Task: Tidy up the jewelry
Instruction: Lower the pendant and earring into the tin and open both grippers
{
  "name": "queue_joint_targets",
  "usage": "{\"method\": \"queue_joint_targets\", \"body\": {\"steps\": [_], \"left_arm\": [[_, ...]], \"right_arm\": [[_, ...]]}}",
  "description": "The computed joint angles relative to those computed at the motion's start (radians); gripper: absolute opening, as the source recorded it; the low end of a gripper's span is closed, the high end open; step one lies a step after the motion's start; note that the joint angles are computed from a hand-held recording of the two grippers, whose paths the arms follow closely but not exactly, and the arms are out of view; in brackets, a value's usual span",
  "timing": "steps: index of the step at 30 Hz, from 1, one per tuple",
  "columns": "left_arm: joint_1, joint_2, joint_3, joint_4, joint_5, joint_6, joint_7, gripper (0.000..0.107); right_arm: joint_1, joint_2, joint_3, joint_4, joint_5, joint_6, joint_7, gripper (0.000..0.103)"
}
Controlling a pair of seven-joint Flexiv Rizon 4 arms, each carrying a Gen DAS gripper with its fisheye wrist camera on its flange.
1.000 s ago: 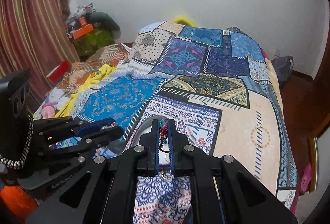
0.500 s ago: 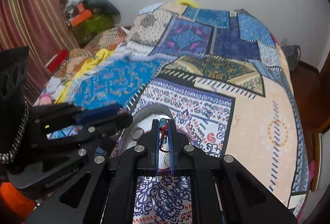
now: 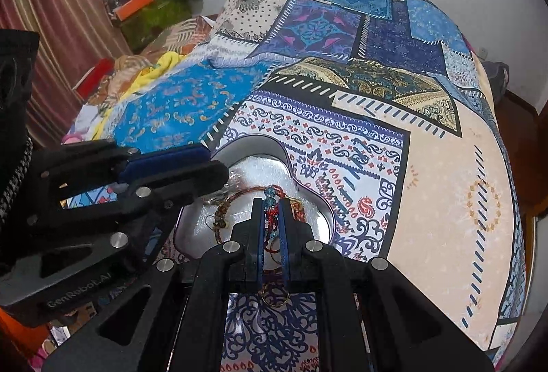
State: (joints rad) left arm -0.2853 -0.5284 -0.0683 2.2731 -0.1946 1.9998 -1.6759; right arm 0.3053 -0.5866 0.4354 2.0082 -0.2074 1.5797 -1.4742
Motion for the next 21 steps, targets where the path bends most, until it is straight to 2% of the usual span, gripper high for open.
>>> {"method": "queue_joint_targets", "body": {"steps": [5, 8, 13, 18, 21], "left_arm": [[-0.036, 0.017, 0.027, 0.011, -0.027, 0.001, 0.006, 0.015], [-0.058, 0.035, 0.044, 0.028, -0.053, 0.010, 0.003, 0.015], [-0.124, 0.066, 0.090, 0.058, -0.120, 0.022, 0.027, 0.015], [-0.250, 0.093, 0.161, 0.089, -0.262, 0.039, 0.102, 0.025], [-0.296, 0.107, 0.168, 0.108, -0.344, 0.058, 0.151, 0.026]], "right_arm": [[-0.037, -0.004, 0.041, -0.010, 0.011, -0.025, -0.017, 0.007], [-0.021, 0.008, 0.027, -0.005, 0.020, -0.031, -0.016, 0.007], [0.034, 0.049, -0.037, 0.027, 0.017, -0.005, 0.002, 0.009], [0.075, 0.090, -0.090, 0.066, 0.001, 0.031, 0.032, 0.017], [0.123, 0.121, -0.150, 0.100, -0.018, 0.063, 0.059, 0.018]]}}
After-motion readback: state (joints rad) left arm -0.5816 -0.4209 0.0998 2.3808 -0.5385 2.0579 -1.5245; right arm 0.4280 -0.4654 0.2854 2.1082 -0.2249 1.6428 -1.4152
